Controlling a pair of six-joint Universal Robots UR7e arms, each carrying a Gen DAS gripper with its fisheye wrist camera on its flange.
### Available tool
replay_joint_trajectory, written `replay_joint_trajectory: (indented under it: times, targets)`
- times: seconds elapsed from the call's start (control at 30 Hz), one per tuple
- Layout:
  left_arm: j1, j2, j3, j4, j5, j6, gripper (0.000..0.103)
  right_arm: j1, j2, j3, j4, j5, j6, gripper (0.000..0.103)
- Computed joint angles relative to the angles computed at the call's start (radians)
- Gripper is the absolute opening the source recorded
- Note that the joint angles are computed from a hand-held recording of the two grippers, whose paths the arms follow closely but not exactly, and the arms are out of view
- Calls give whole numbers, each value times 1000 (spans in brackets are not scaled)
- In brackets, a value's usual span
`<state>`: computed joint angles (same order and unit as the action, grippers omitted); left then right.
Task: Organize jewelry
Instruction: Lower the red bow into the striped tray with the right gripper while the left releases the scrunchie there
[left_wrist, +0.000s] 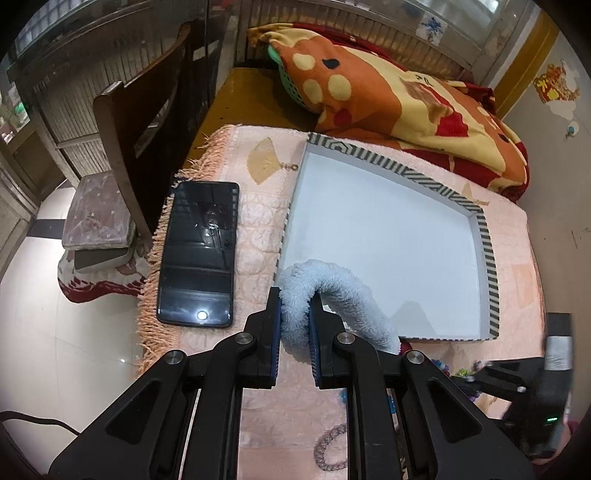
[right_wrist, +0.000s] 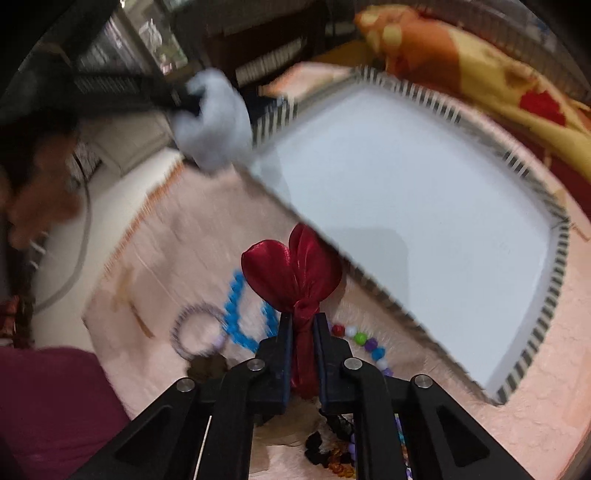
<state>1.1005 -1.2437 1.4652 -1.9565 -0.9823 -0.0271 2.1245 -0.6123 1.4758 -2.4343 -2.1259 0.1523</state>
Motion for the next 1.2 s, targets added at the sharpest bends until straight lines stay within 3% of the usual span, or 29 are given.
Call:
replay_joint_trajectory:
  times: [0.07, 0.3, 0.5, 0.9, 0.97, 1.0, 1.03, 1.1, 1.2]
  targets:
    - [-1, 6, -9, -6, 0, 3, 11, 7, -20, 14, -62, 21, 11, 10]
    - [-1, 47, -37, -15, -4, 5, 11, -16, -16, 4, -198, -18, 114, 8]
    - [11, 107, -58, -6, 22, 1, 11, -38, 63, -103, -138, -100, 191, 8]
    - [44, 137, -69, 84, 52, -38, 11, -95, 145, -207, -116, 28, 307, 8]
    - [45, 140, -71, 83, 52, -33, 11, -97, 127, -194, -132, 46, 316, 13]
    - [45, 140, -69, 83, 55, -34, 11, -95, 113, -177, -151, 51, 322, 24]
    - [44, 141, -67, 82, 58, -36, 12, -92, 96, -159, -171, 53, 329, 42]
    - [43, 142, -65, 82, 63, -42, 14, -82, 66, -120, -211, 37, 339, 55]
    - [43, 142, -66, 92, 55, -57, 18, -60, 21, -55, -249, 2, 339, 55]
